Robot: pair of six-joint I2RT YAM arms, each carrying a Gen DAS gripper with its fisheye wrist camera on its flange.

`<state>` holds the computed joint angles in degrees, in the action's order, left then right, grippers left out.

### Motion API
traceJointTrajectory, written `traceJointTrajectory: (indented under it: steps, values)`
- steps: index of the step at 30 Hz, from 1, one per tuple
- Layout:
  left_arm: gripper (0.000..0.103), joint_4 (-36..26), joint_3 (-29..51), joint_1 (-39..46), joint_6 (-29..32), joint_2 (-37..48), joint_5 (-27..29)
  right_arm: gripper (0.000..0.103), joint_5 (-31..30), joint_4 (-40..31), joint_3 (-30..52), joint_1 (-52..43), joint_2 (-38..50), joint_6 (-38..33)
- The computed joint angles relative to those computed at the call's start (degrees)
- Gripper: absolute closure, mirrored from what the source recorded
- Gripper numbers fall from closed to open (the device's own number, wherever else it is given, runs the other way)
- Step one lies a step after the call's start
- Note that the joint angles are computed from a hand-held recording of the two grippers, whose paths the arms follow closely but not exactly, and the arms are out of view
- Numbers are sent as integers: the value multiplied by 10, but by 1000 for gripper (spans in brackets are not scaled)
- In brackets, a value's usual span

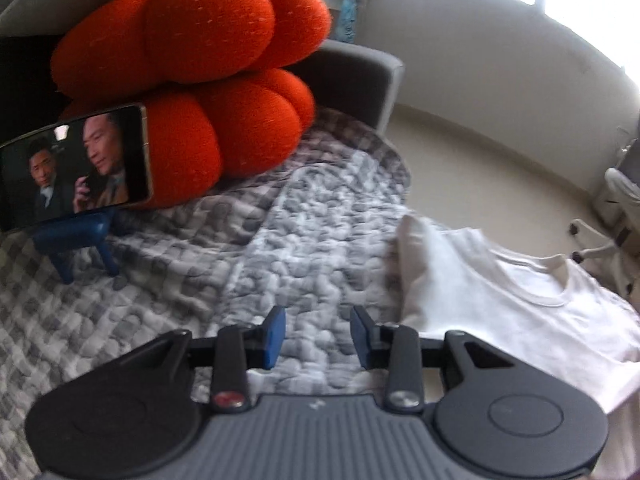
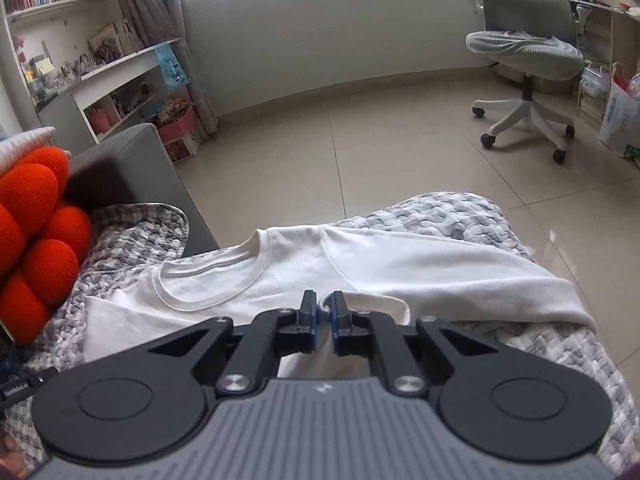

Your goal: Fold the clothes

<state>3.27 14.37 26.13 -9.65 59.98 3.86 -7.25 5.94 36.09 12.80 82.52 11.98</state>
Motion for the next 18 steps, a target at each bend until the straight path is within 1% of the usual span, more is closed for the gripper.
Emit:
traceJointTrajectory:
  steps: [2, 5, 6, 9, 11, 15, 18]
  values:
    - [66, 13, 0, -8, -12, 9, 13, 94, -6, -2, -3, -3, -8, 0]
    - [63, 31, -4, -35, -18, 18, 8, 94, -20, -6, -11, -7, -28, -2]
    - [61, 38, -5, -46, -17, 23, 1, 94, -25, -8, -14, -7, -34, -3]
    - [60, 52, -1, -85, -17, 54, -43, 94, -43, -15, -20, -10, -55, -6]
    - [59, 45, 9, -94, -15, 82, -74, 94, -52, -20, -23, -12, -69, -6]
    - [63, 41, 8, -92, -6, 79, -75, 94, -59, -30, -30, -19, -101, -19]
    - [63, 40, 7, -93, 3, 77, -79, 94, -50, -36, -29, -22, -97, -39]
